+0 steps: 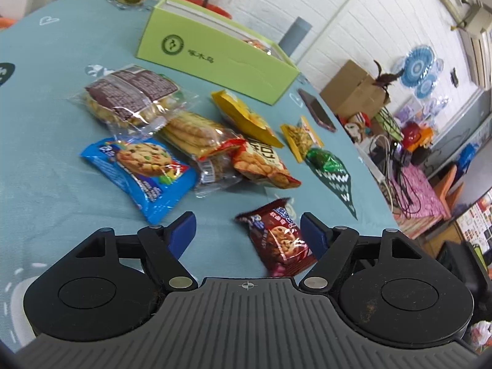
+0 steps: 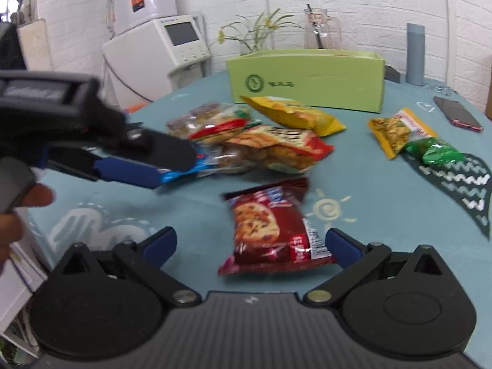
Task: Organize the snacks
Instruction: 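Move the left gripper over the red cookie packet and close it, then carry the red cookie packet into the lime-green box and open the left gripper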
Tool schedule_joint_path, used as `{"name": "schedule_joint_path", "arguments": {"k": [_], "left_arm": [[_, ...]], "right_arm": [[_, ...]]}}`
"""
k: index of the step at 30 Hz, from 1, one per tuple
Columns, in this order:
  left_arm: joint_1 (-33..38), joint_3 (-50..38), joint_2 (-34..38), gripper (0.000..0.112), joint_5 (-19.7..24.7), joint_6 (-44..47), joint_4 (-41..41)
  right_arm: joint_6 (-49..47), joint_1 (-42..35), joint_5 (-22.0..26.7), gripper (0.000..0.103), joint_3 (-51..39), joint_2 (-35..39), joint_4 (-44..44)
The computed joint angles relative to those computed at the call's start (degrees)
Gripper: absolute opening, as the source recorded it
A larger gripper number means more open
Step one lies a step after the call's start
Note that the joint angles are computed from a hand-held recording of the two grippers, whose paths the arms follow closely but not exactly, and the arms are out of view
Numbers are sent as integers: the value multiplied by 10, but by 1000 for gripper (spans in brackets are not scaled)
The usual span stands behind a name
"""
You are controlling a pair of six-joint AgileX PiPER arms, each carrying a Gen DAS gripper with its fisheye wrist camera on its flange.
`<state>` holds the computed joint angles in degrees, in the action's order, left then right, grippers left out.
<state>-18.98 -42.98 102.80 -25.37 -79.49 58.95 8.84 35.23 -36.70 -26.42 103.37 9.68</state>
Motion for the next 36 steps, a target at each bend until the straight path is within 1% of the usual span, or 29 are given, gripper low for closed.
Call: {"name": "schedule_joint_path", "arguments": {"k": [1, 3, 5, 7, 10, 12, 14, 15, 16, 17, 18, 19, 21, 24, 26, 27, 28, 30, 31, 32, 33, 34, 36], "left_arm": [[4, -3, 4, 60, -4, -12, 11], [5, -11, 13, 60, -12, -24, 27], [-6, -27, 26, 59, -9, -43, 46], [-21, -46, 40, 59, 0, -61, 62], [-42, -68, 56, 59, 21, -83, 74], [-50, -77, 64, 60, 30, -90, 81], [-52, -82, 69, 60, 32, -96, 86], [-52, -86, 72, 60, 32, -104, 94], [-52, -88, 74, 60, 32, -110, 98], [-53, -92, 75, 60, 34, -119, 106], [-52, -95, 76, 60, 34, -127, 116], [-52, -96, 75, 60, 33, -130, 119], [-52, -96, 72, 60, 33, -127, 118], [-58, -107, 79, 59, 41, -139, 132], [-62, -117, 88, 58, 45, -160, 152], [-64, -118, 90, 57, 46, -160, 152], [-67, -115, 90, 57, 49, -139, 131], [-72, -120, 93, 56, 54, -133, 124], [-73, -122, 96, 51, 51, -127, 120], [-76, -124, 98, 42, 52, -133, 128], [-77, -127, 101, 22, 52, -148, 143], [-81, -124, 98, 20, 57, -139, 136], [-84, -115, 95, 19, 48, -127, 125]], "right_arm": [[-9, 11, -1, 102, 2, -3, 16], [-50, 32, -5, 102, 1, -3, 76], [-79, 35, 6, 102, -13, 4, 125], [-72, 26, 17, 102, -25, 15, 125], [-104, 40, -1, 102, -29, 26, 172], [-93, 50, -32, 102, -23, 38, 182], [-47, 48, -82, 102, -3, 51, 153], [-37, 40, -90, 102, 3, 52, 131], [-39, 29, -78, 102, 3, 46, 110], [-52, 20, -44, 102, -4, 34, 99], [-72, 17, -10, 102, -17, 24, 111], [-86, 19, 1, 102, -19, 16, 131], [-94, 25, -23, 102, -7, 8, 134], [-134, 40, -31, 102, -12, 12, 170], [-128, 32, -19, 96, -19, 18, 157], [-118, 28, -23, 73, -16, 19, 149], [-100, 19, -20, 56, -15, 20, 127], [-78, 9, -28, 58, -15, 28, 103], [-65, 3, -31, 59, -14, 28, 87], [-51, 0, -34, 59, -10, 27, 75], [-41, 1, -36, 59, -5, 25, 70], [-45, 8, -38, 59, 0, 20, 84], [-35, 15, -52, 59, 18, 12, 94]]}}
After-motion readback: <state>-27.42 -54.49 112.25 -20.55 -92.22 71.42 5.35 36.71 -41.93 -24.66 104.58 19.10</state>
